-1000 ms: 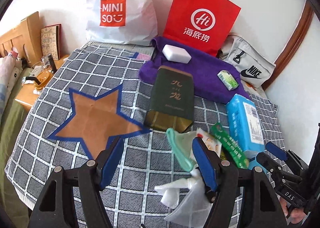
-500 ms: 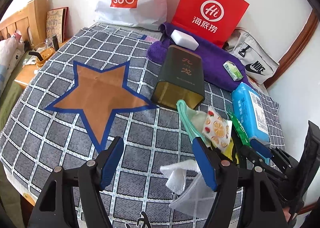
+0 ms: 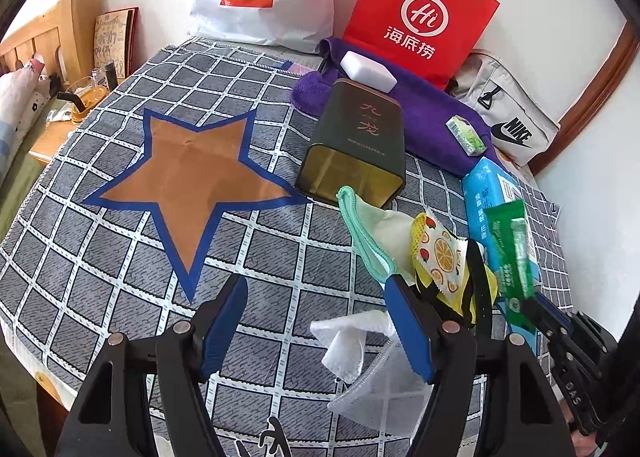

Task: Organize soft objects
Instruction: 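Grasp the long green snack packet with the right tool, then grasp the white mesh pouch with the left tool while the right tool lifts the green packet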

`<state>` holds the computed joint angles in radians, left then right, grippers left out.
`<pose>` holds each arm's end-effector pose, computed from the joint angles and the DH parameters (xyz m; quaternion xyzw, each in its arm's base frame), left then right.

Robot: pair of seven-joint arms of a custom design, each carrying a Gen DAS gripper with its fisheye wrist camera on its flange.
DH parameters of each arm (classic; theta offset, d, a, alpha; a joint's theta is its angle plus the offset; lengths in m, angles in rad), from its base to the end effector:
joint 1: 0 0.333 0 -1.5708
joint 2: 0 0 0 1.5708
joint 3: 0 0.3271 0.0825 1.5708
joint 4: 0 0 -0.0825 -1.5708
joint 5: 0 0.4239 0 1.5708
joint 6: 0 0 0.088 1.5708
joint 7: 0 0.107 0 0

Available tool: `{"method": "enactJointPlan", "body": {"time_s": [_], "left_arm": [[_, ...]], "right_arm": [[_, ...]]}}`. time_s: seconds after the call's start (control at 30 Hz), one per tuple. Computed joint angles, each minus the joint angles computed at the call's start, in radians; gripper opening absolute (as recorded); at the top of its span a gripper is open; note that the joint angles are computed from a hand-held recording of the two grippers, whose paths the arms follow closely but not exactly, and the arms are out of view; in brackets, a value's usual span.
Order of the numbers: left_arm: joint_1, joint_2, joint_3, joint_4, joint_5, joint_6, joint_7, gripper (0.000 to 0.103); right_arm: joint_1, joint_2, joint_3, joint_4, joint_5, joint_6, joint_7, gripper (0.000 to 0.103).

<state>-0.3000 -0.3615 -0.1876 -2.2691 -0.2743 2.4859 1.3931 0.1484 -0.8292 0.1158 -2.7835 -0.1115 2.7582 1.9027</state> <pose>0.4580 -0.2515 0.5608 -0.6238 0.7245 -0.2881 0.0540 0.3629 0.1049 0.5192 -0.6551 0.6441 -0.2563 0.3005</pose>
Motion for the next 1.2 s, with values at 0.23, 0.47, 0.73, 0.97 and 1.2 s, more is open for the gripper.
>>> {"method": "enactJointPlan", "body": {"time_s": [0.23, 0.47, 0.73, 0.97, 1.2], "left_arm": [[-0.016, -0.005, 0.011, -0.011, -0.038, 0.022, 0.029, 0.069], [-0.024, 0.018, 0.009, -0.001, -0.057, 0.034, 0.047, 0.069], [-0.031, -0.002, -0.001, -0.036, -0.040, -0.012, 0.085, 0.069], [-0.046, -0.059, 0.021, -0.101, -0.083, -0.041, 0.128, 0.069], [-0.061, -0.095, 0.018, -0.140, -0.091, -0.054, 0.164, 0.069]], "right_arm": [[-0.007, -0.175, 0.024, -0.080, -0.014, -0.101, 0.024, 0.008], [-0.040, -0.276, 0.037, -0.144, -0.050, -0.223, 0.070, 0.008], [-0.017, -0.185, 0.002, -0.169, -0.033, -0.115, 0.064, 0.017], [-0.041, -0.144, 0.017, -0.159, -0.035, -0.037, 0.055, 0.063], [-0.062, -0.101, 0.010, -0.135, -0.054, -0.004, 0.073, 0.068]]}}
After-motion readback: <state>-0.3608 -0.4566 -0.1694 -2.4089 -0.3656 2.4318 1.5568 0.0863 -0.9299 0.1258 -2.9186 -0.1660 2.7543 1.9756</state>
